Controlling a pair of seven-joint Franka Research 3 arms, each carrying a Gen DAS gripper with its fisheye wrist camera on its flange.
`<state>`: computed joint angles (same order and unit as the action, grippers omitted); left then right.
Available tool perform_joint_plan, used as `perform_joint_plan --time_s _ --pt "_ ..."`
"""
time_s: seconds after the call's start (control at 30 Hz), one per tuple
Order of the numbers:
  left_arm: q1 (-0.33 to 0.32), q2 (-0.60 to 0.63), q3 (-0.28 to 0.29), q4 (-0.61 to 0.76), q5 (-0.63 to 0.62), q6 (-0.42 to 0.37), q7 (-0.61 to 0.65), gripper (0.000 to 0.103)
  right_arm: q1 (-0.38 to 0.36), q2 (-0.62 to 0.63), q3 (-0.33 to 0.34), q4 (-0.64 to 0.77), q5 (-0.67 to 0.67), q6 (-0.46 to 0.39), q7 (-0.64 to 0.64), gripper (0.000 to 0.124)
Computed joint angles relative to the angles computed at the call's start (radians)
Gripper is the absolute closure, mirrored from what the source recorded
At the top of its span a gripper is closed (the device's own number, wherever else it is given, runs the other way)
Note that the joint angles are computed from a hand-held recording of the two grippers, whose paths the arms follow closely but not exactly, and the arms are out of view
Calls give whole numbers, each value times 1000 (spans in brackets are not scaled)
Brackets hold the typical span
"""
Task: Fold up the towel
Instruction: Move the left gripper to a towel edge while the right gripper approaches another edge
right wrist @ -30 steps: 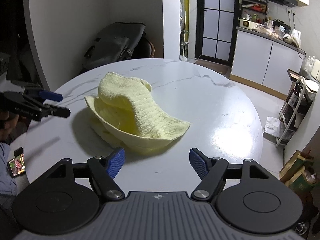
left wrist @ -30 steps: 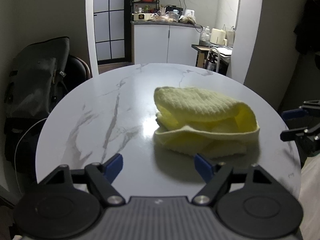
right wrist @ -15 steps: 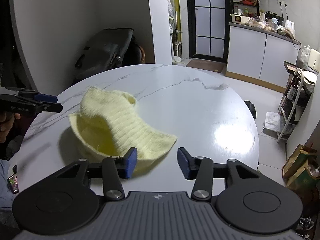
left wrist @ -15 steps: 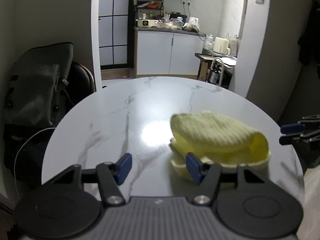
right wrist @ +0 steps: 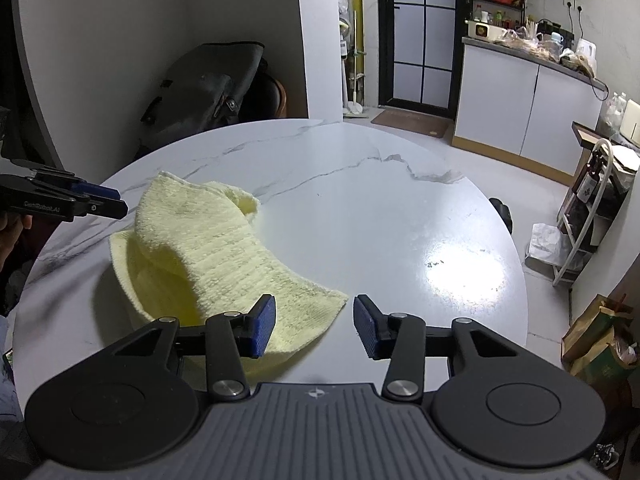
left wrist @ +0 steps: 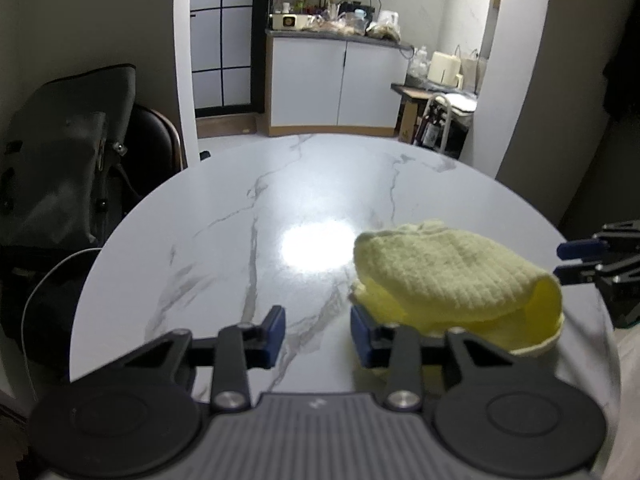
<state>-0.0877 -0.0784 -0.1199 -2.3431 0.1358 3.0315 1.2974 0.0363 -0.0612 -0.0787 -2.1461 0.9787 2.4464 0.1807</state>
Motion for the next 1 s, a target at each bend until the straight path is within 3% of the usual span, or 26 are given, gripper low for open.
perform_joint_plan --time_s 0.07,0.27,0.33,0.7,0.87,1.0 --pt "-38 -2 21 -4 -114 -9 95 64 0 6 1 3 -2 -1 1 76" --pt "-69 4 30 6 -291 -56 228 62 -1 25 6 18 -15 -9 11 76" --pt "-65 8 21 14 -305 -75 245 57 -2 30 8 24 -19 -12 16 76" --pt "-81 2 9 7 -465 -114 398 59 -3 46 18 26 -40 -5 20 75" --pt "-95 -3 12 6 -546 -129 487 71 -1 49 22 19 -57 3 27 75" --pt "-107 -7 17 5 -623 -146 564 88 0 47 23 8 -54 14 20 75"
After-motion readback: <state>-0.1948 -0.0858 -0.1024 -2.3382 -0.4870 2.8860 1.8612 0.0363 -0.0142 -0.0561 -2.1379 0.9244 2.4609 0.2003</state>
